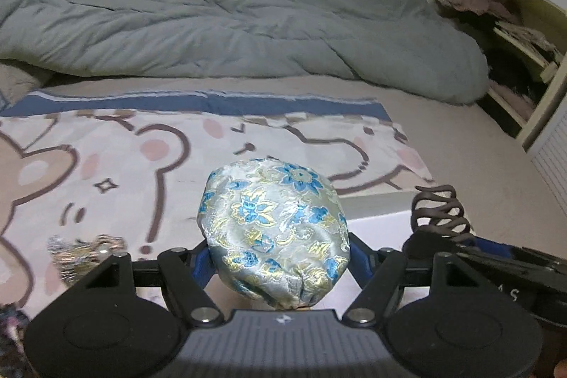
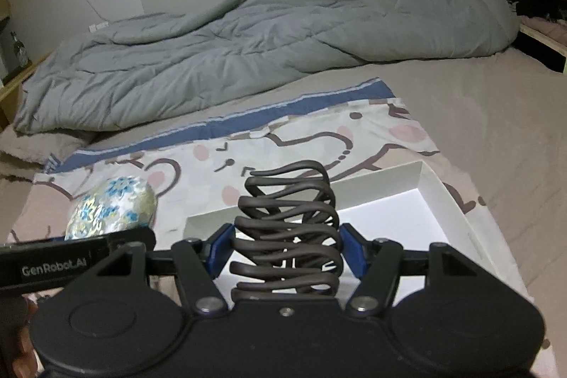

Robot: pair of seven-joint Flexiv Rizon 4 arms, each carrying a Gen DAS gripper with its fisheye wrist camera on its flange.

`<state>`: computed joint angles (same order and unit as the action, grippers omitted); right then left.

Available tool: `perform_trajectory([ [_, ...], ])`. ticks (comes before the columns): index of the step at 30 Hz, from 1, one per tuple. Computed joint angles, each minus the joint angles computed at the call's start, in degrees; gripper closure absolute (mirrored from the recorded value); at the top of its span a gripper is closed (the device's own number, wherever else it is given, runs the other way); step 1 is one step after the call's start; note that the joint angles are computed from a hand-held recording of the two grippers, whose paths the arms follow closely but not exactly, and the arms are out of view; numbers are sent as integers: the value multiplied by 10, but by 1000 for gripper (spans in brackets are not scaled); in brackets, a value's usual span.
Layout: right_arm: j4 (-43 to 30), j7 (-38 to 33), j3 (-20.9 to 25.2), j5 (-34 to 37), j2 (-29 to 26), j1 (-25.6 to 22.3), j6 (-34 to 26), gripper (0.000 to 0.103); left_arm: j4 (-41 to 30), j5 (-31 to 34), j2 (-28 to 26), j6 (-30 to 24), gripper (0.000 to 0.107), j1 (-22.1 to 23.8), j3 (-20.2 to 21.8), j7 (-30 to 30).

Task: Organize objects
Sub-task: 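Carry the pouch and claw clip over the white box and lower them inside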

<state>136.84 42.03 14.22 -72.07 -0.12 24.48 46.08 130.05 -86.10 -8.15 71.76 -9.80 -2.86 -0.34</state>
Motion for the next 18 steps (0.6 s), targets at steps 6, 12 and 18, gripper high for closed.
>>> perform_trajectory([
  [6, 9, -12, -12, 7, -20, -11, 19, 38, -12, 6, -38, 3, 34, -8, -11, 15],
  [12, 22, -3, -28, 3, -39, -25, 47, 38, -16, 16, -54, -5, 34, -3, -20, 33],
  [18, 17, 4, -40, -17, -61, -35, 65, 38, -26, 23, -74, 1, 34, 0, -23, 38],
])
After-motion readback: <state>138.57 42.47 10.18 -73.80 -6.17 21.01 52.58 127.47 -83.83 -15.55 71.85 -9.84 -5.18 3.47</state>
